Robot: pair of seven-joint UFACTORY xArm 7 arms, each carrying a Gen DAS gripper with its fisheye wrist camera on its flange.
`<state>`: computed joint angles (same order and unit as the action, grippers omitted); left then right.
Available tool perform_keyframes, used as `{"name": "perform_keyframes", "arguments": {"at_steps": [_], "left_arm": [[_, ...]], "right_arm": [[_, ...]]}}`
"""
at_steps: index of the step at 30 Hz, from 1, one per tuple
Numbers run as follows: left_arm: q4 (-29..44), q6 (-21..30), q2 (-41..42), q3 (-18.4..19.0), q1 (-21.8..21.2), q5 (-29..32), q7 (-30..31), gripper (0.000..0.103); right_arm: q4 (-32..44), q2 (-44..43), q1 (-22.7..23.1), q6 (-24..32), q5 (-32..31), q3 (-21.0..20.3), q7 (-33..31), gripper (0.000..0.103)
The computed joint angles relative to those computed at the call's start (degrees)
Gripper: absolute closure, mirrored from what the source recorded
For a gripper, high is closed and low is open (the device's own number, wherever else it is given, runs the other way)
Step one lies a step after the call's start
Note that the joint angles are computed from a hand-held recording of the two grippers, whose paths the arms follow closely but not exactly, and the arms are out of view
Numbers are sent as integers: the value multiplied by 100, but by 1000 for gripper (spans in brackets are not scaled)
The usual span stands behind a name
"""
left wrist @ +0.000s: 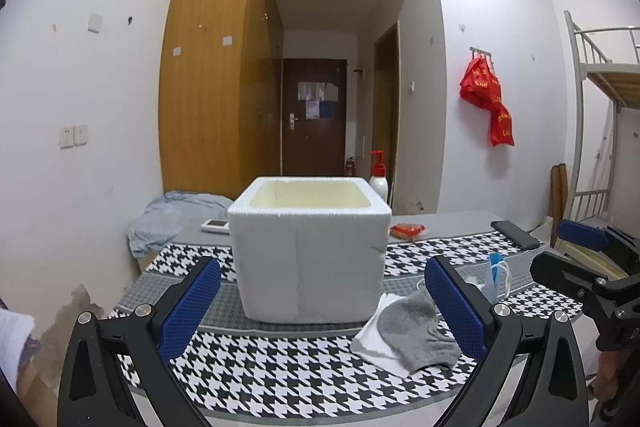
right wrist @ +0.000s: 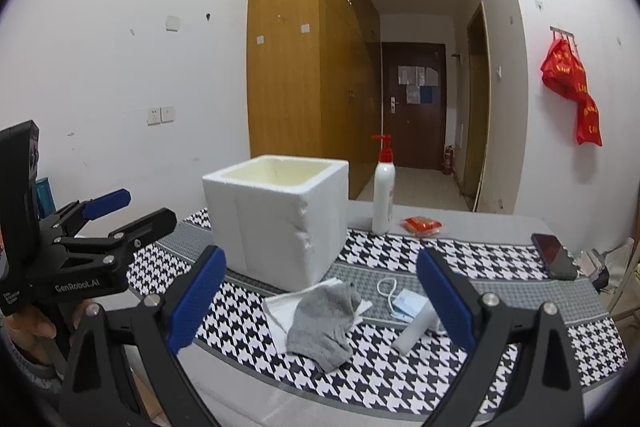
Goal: Organize soft objects
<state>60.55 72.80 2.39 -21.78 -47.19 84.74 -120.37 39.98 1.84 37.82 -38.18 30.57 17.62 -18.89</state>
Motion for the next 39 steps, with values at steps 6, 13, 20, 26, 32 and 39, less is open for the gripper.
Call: {"name": "perform_keyframes", "arguments": {"at_steps": [6, 13, 20, 26, 32, 39], "left_arm": [[-17, -129, 149, 53, -13, 35, -167, 1], [15, -295, 287, 139, -29, 112, -172, 1], [59, -550, 442, 255, -10, 110, -190, 1], [140, -853, 567, 344, 20, 145, -144, 1], [199, -1106, 641, 421, 38, 234, -138, 1], [343, -1531, 782, 530, 105, 301, -66, 1]], "right_arm": [[-89, 74, -94, 54, -248, -76, 297, 5], [-75, 253, -53, 46, -154, -135, 226, 5], [-84, 351, -85, 181, -306, -223, 404, 5], [-15, 462, -60, 305, -210, -305, 365, 5], [6, 490, -102, 463, -271, -378, 439, 5], [19, 501, 6, 493, 216, -442, 109, 5]]}}
